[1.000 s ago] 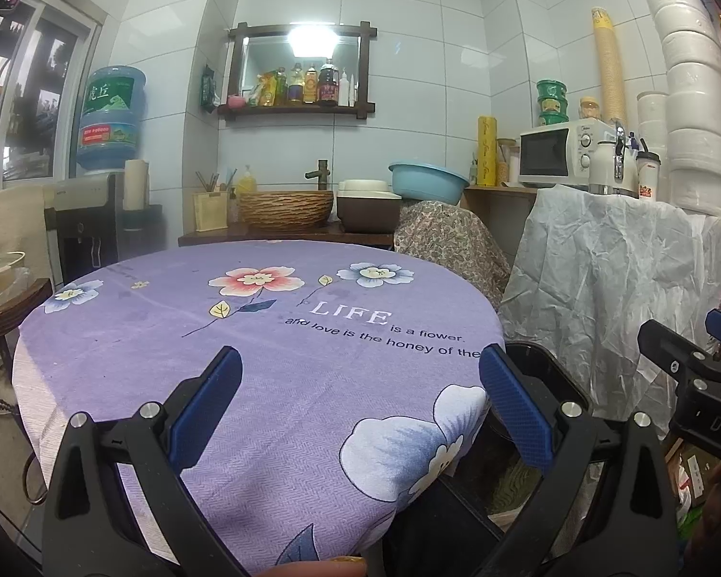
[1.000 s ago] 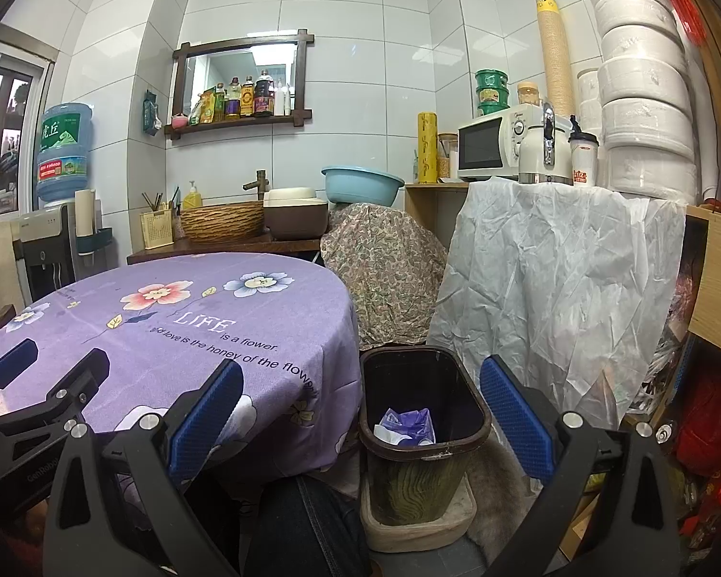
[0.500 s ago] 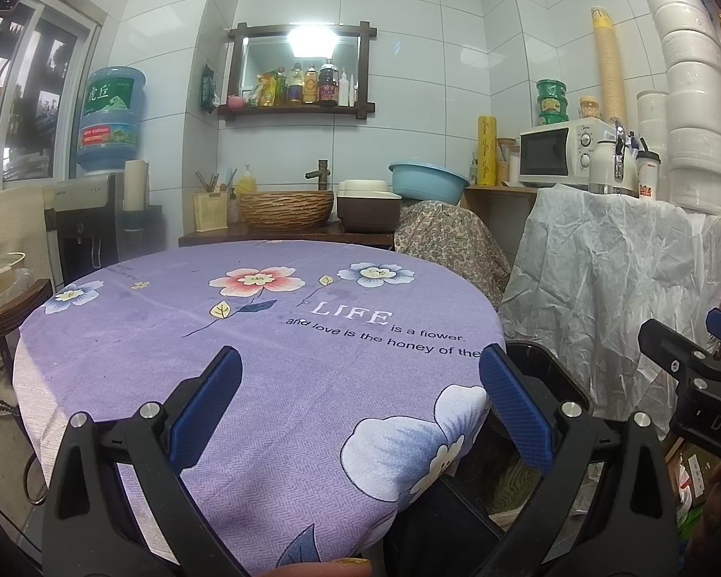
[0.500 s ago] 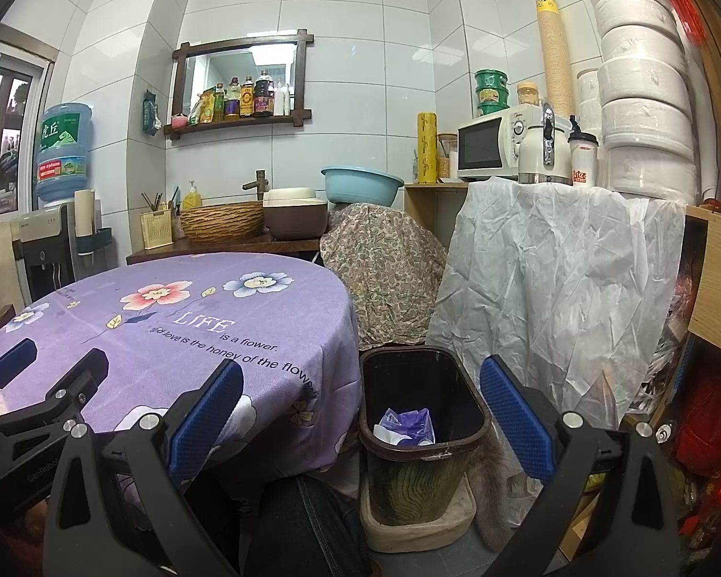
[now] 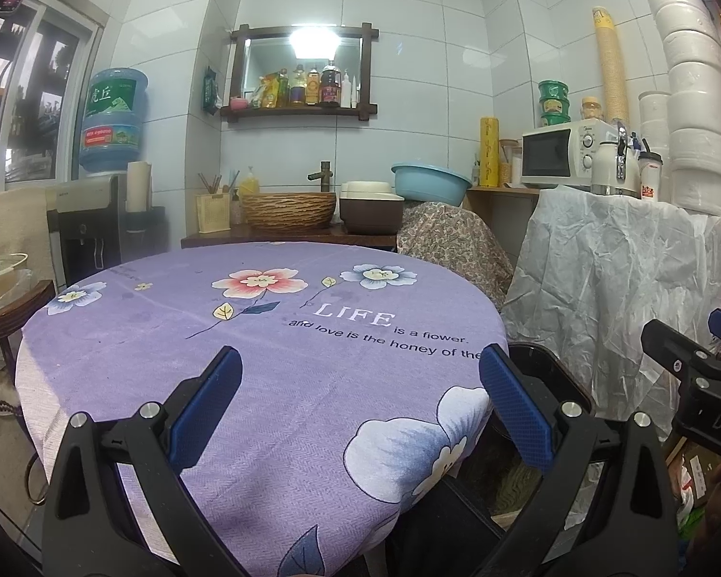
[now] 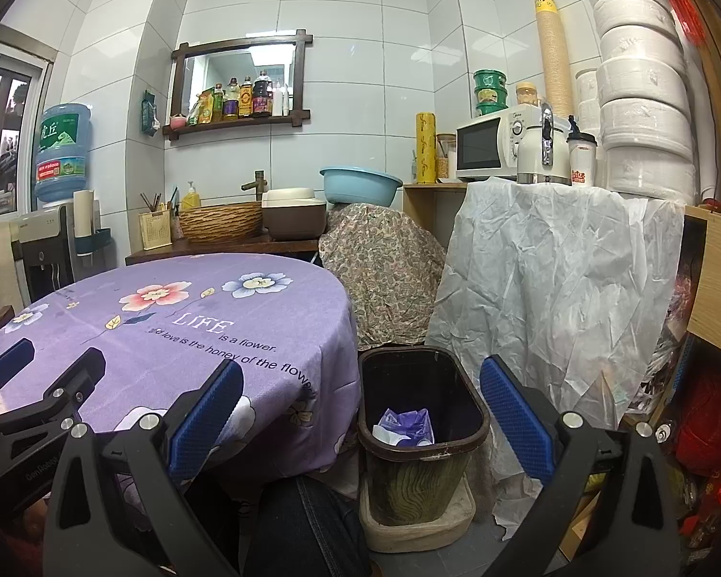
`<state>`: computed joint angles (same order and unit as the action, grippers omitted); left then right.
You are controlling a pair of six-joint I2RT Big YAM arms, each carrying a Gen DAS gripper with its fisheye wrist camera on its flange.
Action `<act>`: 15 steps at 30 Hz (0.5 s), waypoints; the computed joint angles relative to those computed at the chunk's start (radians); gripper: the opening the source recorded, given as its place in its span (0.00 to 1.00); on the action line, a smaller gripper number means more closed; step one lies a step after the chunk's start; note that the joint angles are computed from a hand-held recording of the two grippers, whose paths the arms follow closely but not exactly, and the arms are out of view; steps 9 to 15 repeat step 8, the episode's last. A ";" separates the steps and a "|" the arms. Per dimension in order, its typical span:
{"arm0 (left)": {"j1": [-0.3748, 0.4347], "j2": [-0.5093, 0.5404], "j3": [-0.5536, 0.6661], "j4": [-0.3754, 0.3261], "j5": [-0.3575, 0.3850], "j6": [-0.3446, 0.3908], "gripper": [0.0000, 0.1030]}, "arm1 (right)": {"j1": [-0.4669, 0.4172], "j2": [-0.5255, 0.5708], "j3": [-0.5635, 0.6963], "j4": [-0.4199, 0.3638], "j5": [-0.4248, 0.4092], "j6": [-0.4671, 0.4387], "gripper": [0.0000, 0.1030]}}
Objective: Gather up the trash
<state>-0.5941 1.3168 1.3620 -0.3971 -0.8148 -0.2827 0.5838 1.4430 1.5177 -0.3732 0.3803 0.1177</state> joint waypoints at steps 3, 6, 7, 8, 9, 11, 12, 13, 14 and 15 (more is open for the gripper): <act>0.001 0.001 0.000 -0.002 -0.001 -0.002 0.95 | -0.001 0.000 0.000 0.000 -0.002 -0.001 0.95; 0.002 0.002 0.000 -0.001 -0.001 -0.002 0.95 | 0.001 -0.002 -0.001 -0.002 0.001 0.000 0.95; 0.001 0.002 0.001 -0.001 -0.001 -0.002 0.95 | -0.001 -0.005 -0.004 -0.002 -0.001 -0.001 0.95; 0.002 0.001 0.000 0.000 0.000 -0.002 0.95 | 0.000 -0.002 -0.002 -0.002 -0.001 0.000 0.95; 0.002 0.001 0.000 0.000 0.000 -0.002 0.95 | 0.000 -0.002 -0.002 -0.002 -0.001 0.000 0.95; 0.002 0.001 0.000 0.000 0.000 -0.002 0.95 | 0.000 -0.002 -0.002 -0.002 -0.001 0.000 0.95; 0.002 0.001 0.000 0.000 0.000 -0.002 0.95 | 0.000 -0.002 -0.002 -0.002 -0.001 0.000 0.95; 0.002 0.001 0.000 0.000 0.000 -0.002 0.95 | 0.000 -0.002 -0.002 -0.002 -0.001 0.000 0.95; 0.002 0.001 0.000 0.000 0.000 -0.002 0.95 | 0.000 -0.002 -0.002 -0.002 -0.001 0.000 0.95; 0.002 0.001 0.000 0.000 0.000 -0.002 0.95 | 0.000 -0.002 -0.002 -0.002 -0.001 0.000 0.95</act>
